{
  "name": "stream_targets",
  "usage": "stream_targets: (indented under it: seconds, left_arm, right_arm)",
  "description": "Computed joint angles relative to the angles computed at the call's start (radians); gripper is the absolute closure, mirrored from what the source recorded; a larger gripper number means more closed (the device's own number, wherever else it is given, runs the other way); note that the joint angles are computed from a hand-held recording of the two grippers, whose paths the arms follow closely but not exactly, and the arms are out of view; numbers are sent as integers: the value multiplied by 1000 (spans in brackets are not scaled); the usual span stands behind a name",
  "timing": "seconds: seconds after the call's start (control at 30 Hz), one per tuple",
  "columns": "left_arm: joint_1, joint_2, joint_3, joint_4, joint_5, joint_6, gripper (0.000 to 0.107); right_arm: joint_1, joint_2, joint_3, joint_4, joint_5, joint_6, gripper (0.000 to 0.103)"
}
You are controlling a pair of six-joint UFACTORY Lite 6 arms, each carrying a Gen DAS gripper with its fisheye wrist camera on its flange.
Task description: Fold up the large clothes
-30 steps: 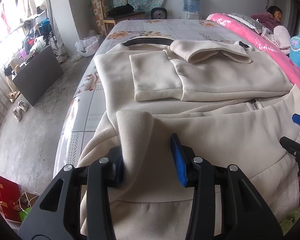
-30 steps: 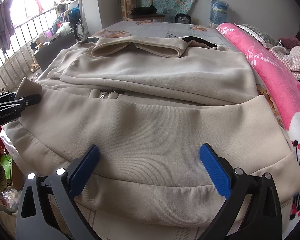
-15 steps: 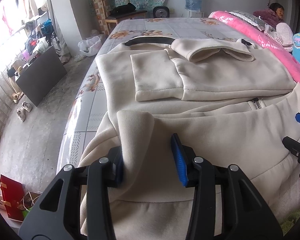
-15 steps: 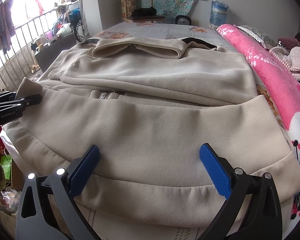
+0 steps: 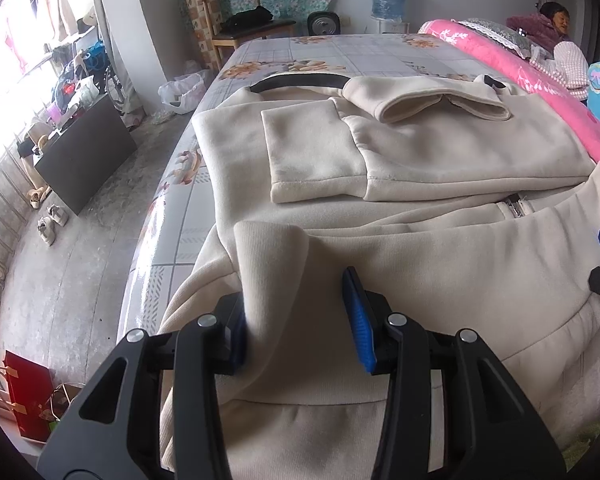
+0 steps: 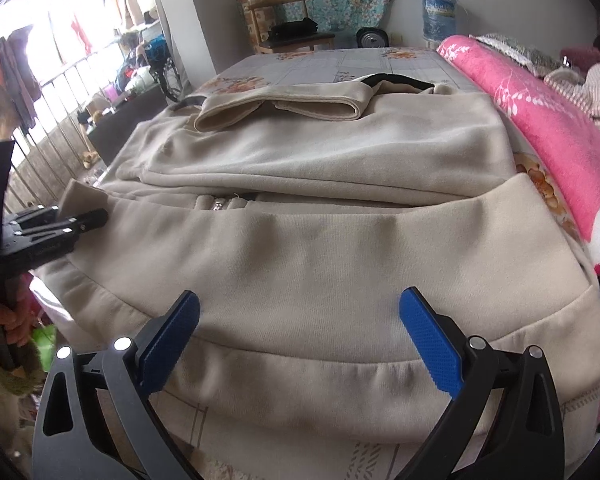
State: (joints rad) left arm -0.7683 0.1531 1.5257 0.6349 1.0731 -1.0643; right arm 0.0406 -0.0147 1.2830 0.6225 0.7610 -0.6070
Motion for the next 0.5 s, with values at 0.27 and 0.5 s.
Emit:
stream_targets:
  seconds: [0.27, 0.5]
  left_arm:
    - [5, -6, -9, -3, -12, -9, 66]
    - [17, -34, -45, -8, -50, -17, 66]
  right_arm:
    - [-398, 167, 233, 265, 360, -190, 24]
    - [-377, 327, 484, 143, 314, -67, 38]
